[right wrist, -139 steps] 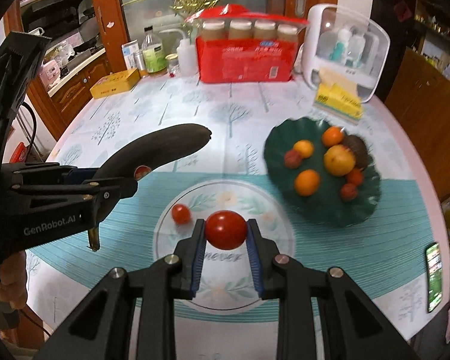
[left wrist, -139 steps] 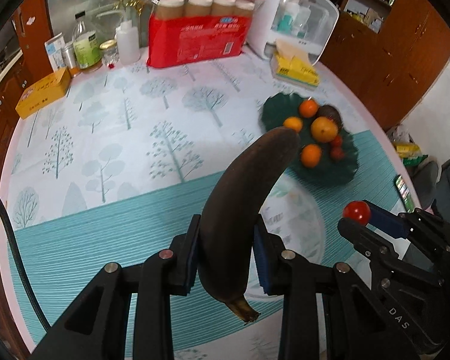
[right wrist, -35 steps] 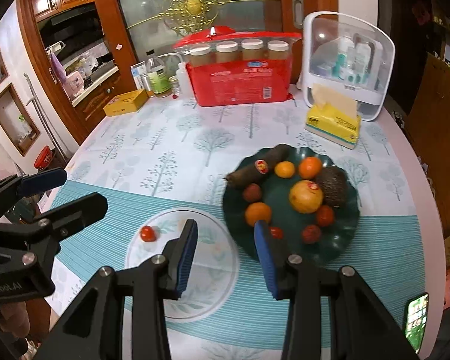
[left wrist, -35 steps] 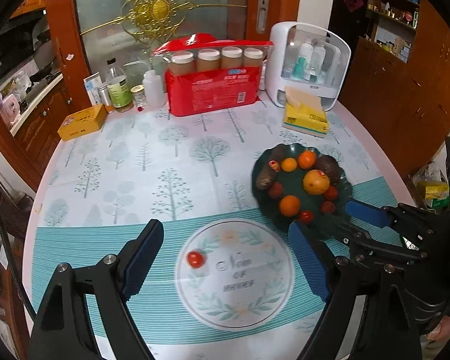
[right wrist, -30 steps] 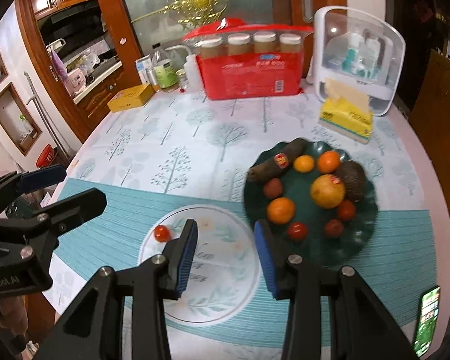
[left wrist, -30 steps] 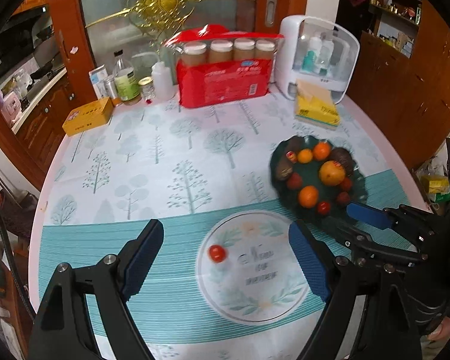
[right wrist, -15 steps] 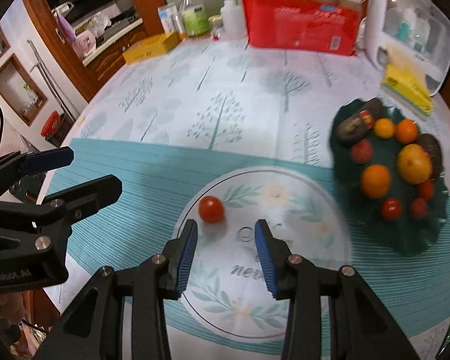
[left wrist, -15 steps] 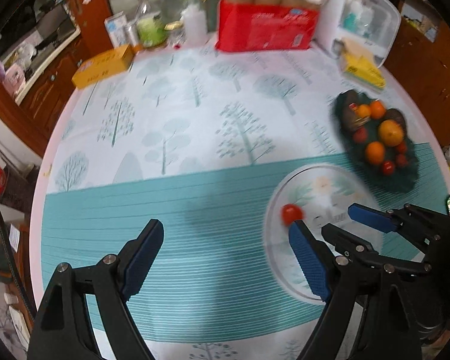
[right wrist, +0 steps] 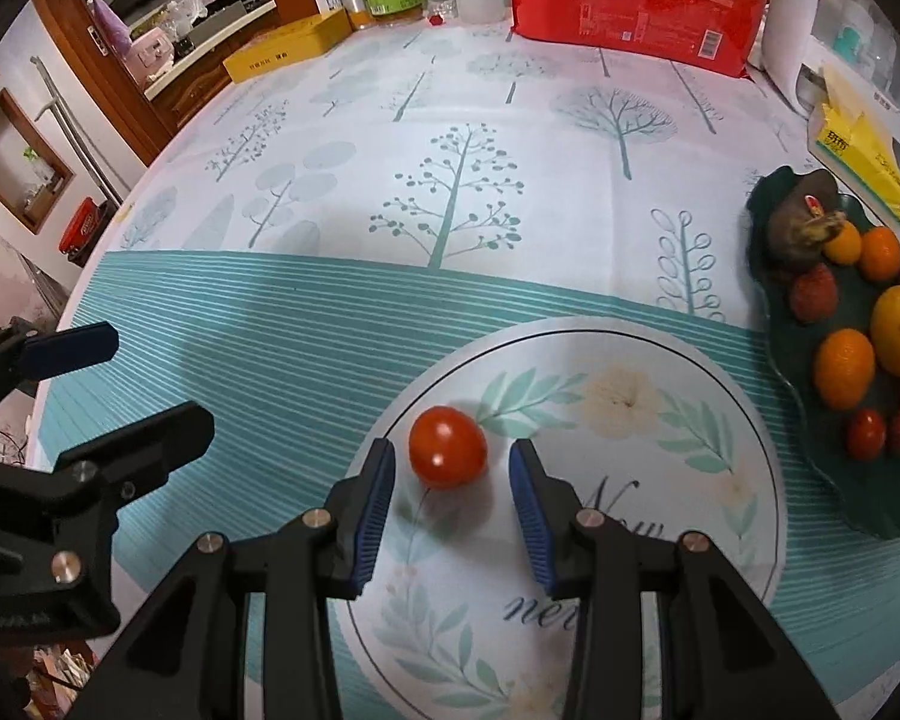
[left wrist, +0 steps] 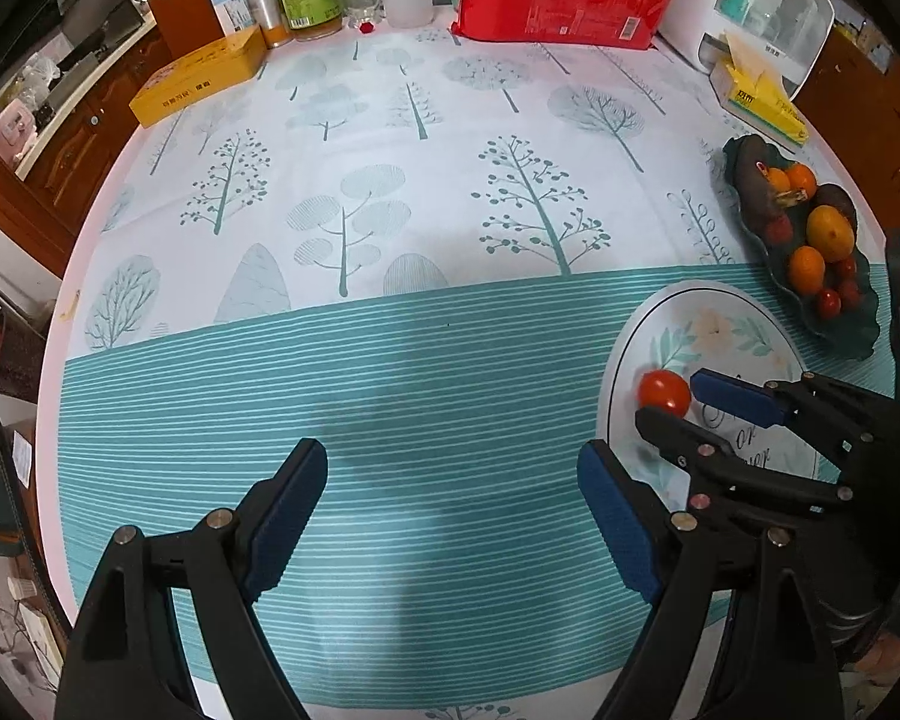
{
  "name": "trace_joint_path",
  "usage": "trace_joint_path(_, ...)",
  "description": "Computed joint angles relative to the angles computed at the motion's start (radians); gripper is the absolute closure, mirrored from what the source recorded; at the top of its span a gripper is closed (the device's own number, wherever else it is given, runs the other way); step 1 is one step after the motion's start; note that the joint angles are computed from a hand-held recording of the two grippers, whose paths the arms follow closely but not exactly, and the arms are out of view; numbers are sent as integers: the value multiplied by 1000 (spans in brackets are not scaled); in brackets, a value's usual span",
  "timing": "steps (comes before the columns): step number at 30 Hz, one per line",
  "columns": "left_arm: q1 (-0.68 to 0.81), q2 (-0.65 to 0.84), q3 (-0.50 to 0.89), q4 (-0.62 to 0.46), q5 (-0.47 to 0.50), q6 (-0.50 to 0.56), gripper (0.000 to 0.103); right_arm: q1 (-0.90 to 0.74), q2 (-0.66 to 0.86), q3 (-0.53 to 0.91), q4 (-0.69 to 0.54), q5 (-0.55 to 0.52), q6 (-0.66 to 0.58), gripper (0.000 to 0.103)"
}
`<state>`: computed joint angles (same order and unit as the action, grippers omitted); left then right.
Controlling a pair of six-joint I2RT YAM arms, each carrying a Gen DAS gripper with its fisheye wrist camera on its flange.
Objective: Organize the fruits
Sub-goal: 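Grasp the last cherry tomato with the right tool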
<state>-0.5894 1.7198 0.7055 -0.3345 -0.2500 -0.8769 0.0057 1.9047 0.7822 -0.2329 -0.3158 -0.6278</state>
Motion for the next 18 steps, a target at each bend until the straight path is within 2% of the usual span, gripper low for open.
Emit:
trace_joint_path(2, 10, 18, 6, 9, 10, 7, 19, 11, 13, 0, 21, 10, 10, 64)
trace_joint_path(5, 24, 41, 11, 24, 28, 15, 19, 18, 28, 3, 35, 16, 11, 72)
trace_joint_path(8, 30, 57, 20, 26, 33, 19, 19, 23, 26, -5, 52, 16, 3, 75)
trace_joint_path(18, 29, 67, 36, -1, 40, 6, 18, 9, 17, -16, 61, 7, 7, 77)
